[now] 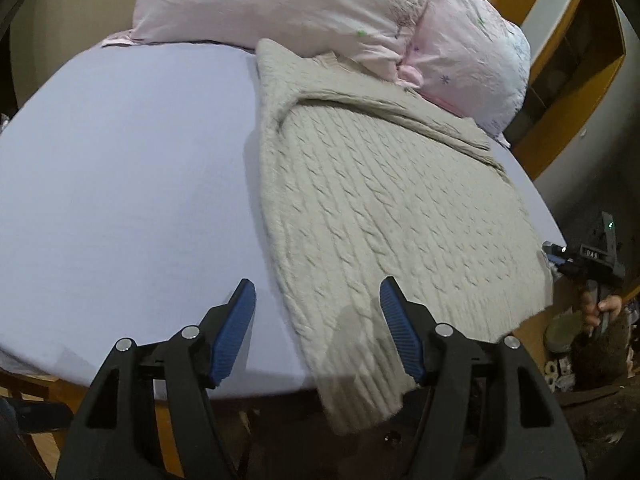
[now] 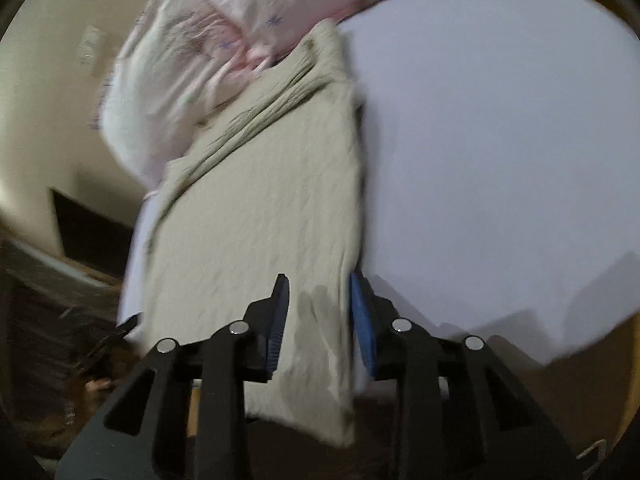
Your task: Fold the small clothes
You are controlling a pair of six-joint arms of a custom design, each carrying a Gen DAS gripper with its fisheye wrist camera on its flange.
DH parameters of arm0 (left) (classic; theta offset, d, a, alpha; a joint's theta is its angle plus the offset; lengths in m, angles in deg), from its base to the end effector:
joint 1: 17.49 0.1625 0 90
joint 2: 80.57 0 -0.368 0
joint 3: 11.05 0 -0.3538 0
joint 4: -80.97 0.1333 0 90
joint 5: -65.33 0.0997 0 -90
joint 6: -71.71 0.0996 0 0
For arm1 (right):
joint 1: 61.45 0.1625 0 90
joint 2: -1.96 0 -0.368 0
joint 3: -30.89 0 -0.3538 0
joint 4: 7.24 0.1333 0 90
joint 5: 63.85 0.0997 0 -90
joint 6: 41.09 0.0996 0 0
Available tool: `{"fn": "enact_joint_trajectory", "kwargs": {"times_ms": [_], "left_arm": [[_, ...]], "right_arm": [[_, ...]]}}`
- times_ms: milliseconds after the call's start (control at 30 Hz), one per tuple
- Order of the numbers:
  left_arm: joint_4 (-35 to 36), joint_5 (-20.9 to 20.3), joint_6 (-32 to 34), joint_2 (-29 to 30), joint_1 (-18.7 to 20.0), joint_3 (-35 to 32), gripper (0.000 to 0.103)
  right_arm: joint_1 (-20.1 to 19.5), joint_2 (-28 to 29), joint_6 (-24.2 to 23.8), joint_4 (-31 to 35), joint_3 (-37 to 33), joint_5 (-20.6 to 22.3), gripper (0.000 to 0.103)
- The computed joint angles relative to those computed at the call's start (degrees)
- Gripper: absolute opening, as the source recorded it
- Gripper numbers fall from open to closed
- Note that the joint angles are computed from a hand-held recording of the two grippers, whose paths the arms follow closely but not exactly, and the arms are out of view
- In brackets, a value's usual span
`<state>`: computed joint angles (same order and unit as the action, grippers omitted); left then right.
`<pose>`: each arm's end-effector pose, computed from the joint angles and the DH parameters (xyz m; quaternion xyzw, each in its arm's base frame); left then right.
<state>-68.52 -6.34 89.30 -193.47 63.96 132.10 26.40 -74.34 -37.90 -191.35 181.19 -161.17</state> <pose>0.1188 -0.3168 0.2895 0.1769 0.9396 -0.2363 0.1733 0.1088 -0.3166 0.1214 -0.0569 -0.9810 0.1748 0.0613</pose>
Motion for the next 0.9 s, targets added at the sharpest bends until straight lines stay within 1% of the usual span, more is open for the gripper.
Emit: {"fn": "enact_joint_trajectory", "kwargs": {"times_ms": [33, 67, 100, 133, 167, 200, 233, 267, 300, 367, 433, 467, 533, 600, 633, 667, 733, 767, 800, 833, 867, 900], "left_arm": [[0.67, -0.31, 0.07, -0.64, -0.11, 0.36, 0.063], [1.9, -0.29, -0.15, -1.83, -0.64, 1.05, 0.059], [3.05, -0.21, -0.44, -2.75, -1.04, 1.48, 0.053], [4.03, -0.25, -0.83, -3.25, -1.28, 1.58, 0.051], [5.14, -0.15, -1.53, -3.94, -1.65, 1.83, 0.046], [6.07, 0.66, -2.41, -4.52, -2.32, 2.08, 0.037], [6.99, 1.7, -3.28, -4.97, -3.05, 2.24, 0.032], [8.34, 2.49, -4.42, -5.13, -3.5, 2.05, 0.018], [9.57, 2.54, -5.4, -4.83, -3.42, 1.57, 0.011], [10.25, 1.94, -5.76, -4.16, -3.07, 0.82, 0.01], [10.15, 0.68, -4.85, -2.85, -2.87, -0.06, 0.009], [9.85, -1.09, -4.15, -1.49, -2.56, -1.09, 0.009], [8.78, -3.26, -2.83, 1.0, -2.52, -2.97, 0.009], [5.21, -4.93, -0.99, 4.46, -3.16, -5.75, 0.009], [2.76, -5.01, -0.34, 6.23, -3.68, -7.1, 0.009], [-1.21, -3.95, 0.34, 9.27, -4.48, -9.28, 0.009], [-6.46, -3.43, 0.36, 15.64, -4.61, -14.61, 0.009], [-9.84, -2.37, -0.32, 20.34, -4.55, -18.48, 0.009], [-12.53, -1.39, -0.92, 24.34, -4.35, -21.73, 0.009], [-14.68, -0.26, -1.58, 28.15, -4.12, -24.92, 0.009], [-16.1, 1.05, -2.63, 33.38, -3.43, -29.78, 0.009], [-16.02, 1.55, -3.78, 36.81, -2.72, -33.33, 0.009]], "right_arm": [[-1.36, -0.32, -0.79, -0.06, 1.05, 2.8, 0.028], [-2.91, -0.86, -1.45, 0.61, 2.01, 5.73, 0.025], [-4.61, -0.52, -2.3, -0.16, 3.29, 8.83, 0.018], [-5.82, -0.03, -3.09, 0.16, 3.76, 11.01, 0.014], [-6.49, -0.08, -3.56, 1.25, 4.02, 12.46, 0.009], [-7.11, 0.89, -4.42, 1.4, 4.11, 14.17, 0.008], [-7.03, 1.85, -4.86, 0.63, 3.92, 14.85, 0.008], [-6.9, 2.4, -5.42, 0.03, 3.76, 15.62, 0.007], [-6.6, 2.92, -5.81, -0.62, 3.27, 17.03, 0.007], [-5.82, 3.76, -6.23, -2.52, 2.11, 19.79, 0.007], [-4.03, 4.48, -6.29, -5.41, 0.02, 21.43, 0.007], [-3.69, 4.89, -6.61, -6.76, -0.89, 22.32, 0.007], [-2.11, 7.3, -5.91, -9.53, -5.15, 23.66, 0.007], [-0.97, 10.86, -4.97, -11.38, -11.08, 24.48, 0.007], [-0.55, 12.53, -4.59, -12.24, -13.6, 24.42, 0.007], [-0.16, 14.87, -3.96, -13.5, -16.65, 24.18, 0.007], [-0.3, 20.73, -2.02, -15.27, -24.58, 24.27, 0.007], [-0.72, 24.98, -0.42, -16.09, -29.94, 24.16, 0.007], [-0.89, 27.06, 1.61, -15.59, -32.9, 22.15, 0.007], [-1.39, 30.95, 2.59, -15.32, -37.71, 20.79, 0.007], [-1.31, 32.68, 3.98, -14.79, -40.13, 18.71, 0.007], [-1.63, 35.92, 5.97, -13.87, -44.19, 15.66, 0.007]]}}
